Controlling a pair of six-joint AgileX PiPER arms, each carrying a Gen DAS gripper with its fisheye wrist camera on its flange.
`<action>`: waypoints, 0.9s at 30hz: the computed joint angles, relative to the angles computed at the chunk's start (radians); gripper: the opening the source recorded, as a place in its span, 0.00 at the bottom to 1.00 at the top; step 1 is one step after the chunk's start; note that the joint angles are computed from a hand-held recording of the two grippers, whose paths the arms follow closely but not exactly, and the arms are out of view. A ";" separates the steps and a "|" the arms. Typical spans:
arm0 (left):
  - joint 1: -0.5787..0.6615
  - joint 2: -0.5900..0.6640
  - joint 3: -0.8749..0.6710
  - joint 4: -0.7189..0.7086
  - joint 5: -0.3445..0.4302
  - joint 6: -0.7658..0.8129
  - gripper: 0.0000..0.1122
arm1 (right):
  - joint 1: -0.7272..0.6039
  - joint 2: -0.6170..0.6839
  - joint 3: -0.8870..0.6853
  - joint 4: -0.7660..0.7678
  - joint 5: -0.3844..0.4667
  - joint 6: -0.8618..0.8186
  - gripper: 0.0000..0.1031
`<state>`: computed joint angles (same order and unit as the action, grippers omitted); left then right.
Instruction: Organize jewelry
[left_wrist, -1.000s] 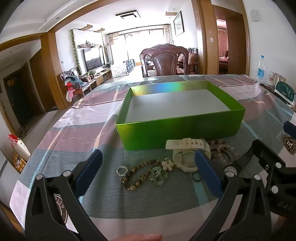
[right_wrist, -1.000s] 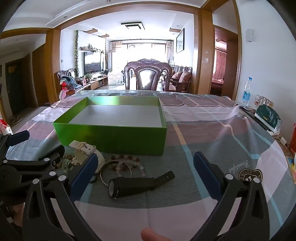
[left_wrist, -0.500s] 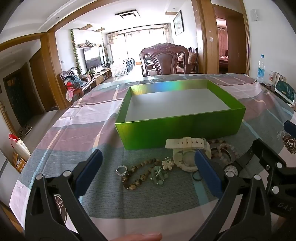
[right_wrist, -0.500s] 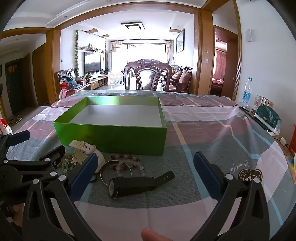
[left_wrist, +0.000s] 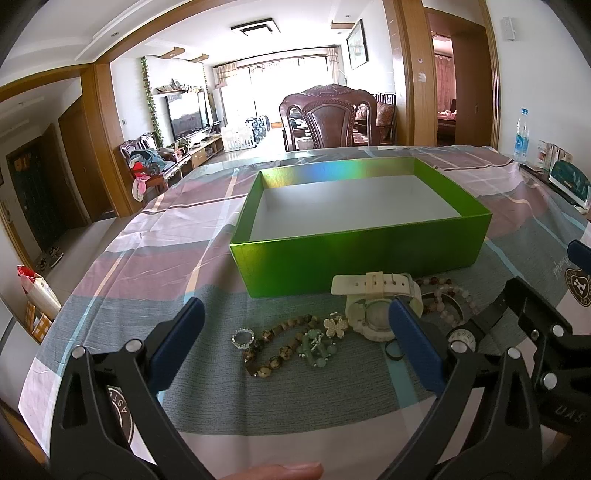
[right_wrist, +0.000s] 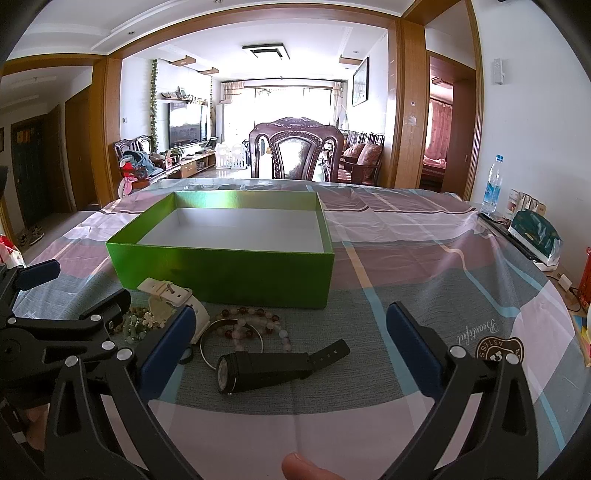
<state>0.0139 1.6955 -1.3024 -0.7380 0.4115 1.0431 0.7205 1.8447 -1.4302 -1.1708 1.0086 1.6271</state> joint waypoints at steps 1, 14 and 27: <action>0.001 -0.002 0.001 -0.001 0.001 0.001 0.88 | 0.000 0.000 0.000 0.000 0.000 0.000 0.97; -0.008 0.011 -0.010 0.013 -0.004 -0.014 0.88 | 0.001 -0.002 0.006 -0.004 0.000 0.005 0.97; -0.009 0.011 -0.011 0.019 -0.004 -0.020 0.88 | 0.001 -0.004 0.014 -0.009 -0.002 0.011 0.98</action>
<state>0.0054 1.7068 -1.3133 -0.7191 0.4074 1.0231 0.7215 1.8409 -1.4159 -1.1795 1.0062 1.6384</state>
